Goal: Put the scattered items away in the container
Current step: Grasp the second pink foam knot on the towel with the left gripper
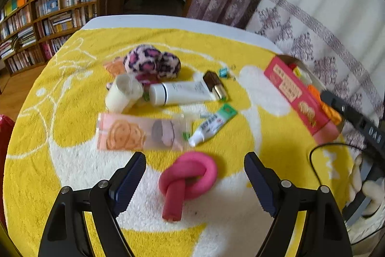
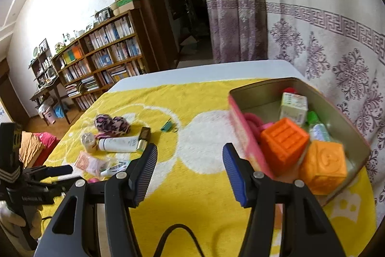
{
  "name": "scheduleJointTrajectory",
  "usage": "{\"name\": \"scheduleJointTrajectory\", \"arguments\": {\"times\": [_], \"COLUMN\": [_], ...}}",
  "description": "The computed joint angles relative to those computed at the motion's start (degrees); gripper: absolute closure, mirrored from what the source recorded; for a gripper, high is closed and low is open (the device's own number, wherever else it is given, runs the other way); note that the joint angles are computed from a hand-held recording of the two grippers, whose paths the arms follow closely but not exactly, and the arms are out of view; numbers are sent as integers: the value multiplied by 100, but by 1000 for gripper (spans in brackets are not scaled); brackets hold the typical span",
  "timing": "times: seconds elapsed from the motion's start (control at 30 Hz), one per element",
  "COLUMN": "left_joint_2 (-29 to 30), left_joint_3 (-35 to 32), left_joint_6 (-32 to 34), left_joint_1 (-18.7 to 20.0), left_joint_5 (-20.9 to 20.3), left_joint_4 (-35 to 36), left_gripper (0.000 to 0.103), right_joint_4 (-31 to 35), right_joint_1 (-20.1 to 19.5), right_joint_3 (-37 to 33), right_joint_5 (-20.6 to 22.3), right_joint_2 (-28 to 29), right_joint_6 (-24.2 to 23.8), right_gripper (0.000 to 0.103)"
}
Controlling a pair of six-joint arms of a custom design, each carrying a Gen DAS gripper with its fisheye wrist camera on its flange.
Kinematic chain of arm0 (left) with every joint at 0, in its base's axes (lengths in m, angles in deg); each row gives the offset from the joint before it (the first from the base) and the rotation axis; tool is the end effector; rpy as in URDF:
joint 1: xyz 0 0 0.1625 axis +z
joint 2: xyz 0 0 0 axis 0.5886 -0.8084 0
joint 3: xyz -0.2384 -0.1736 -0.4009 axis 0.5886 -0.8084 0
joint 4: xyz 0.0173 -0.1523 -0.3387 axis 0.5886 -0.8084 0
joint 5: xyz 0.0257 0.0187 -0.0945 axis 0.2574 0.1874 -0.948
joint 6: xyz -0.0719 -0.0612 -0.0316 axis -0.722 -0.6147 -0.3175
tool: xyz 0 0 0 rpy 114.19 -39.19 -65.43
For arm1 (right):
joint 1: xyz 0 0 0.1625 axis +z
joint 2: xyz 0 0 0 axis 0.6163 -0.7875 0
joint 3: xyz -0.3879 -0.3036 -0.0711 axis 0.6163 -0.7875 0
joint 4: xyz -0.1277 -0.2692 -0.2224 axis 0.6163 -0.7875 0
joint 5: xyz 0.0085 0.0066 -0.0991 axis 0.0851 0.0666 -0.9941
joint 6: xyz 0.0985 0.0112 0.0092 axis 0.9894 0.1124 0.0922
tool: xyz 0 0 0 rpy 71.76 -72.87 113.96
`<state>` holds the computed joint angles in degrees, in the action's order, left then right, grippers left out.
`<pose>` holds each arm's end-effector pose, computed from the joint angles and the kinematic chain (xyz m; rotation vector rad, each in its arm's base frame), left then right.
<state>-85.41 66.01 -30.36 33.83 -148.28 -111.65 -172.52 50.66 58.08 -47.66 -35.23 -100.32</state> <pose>-0.0835 -0.7500 0.0866 0.5622 2.5821 -0.5796 0.0888 -0.7409 0.1033 0.4286 -2.3864 1.0805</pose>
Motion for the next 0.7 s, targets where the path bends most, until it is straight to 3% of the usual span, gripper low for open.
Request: {"name": "scheduleJointTrajectory", "arguments": {"times": [0.17,0.57,0.6,0.67,0.7], "left_joint_2": [107,207,218,233,234], "left_joint_3": [97,51,73,105,125], "left_joint_6": [335,335,385,483,515], "left_joint_1": [-27,90,90,79,71], "left_joint_5": [312,307,305,314,315], "left_joint_4": [-223,-267,-333,-413,-472], "left_gripper": [18,18,21,44,45], "right_joint_4": [157,621,727,860,938], "right_joint_1": [68,123,118,113,115], "right_joint_3": [-95,-261,-281,-302,-321], "right_joint_5": [-80,-109,-79,-40,-23], "right_joint_2": [90,215,220,230,242], "right_joint_6": [-23,95,136,179,194], "right_gripper": [42,42,42,42,42]}}
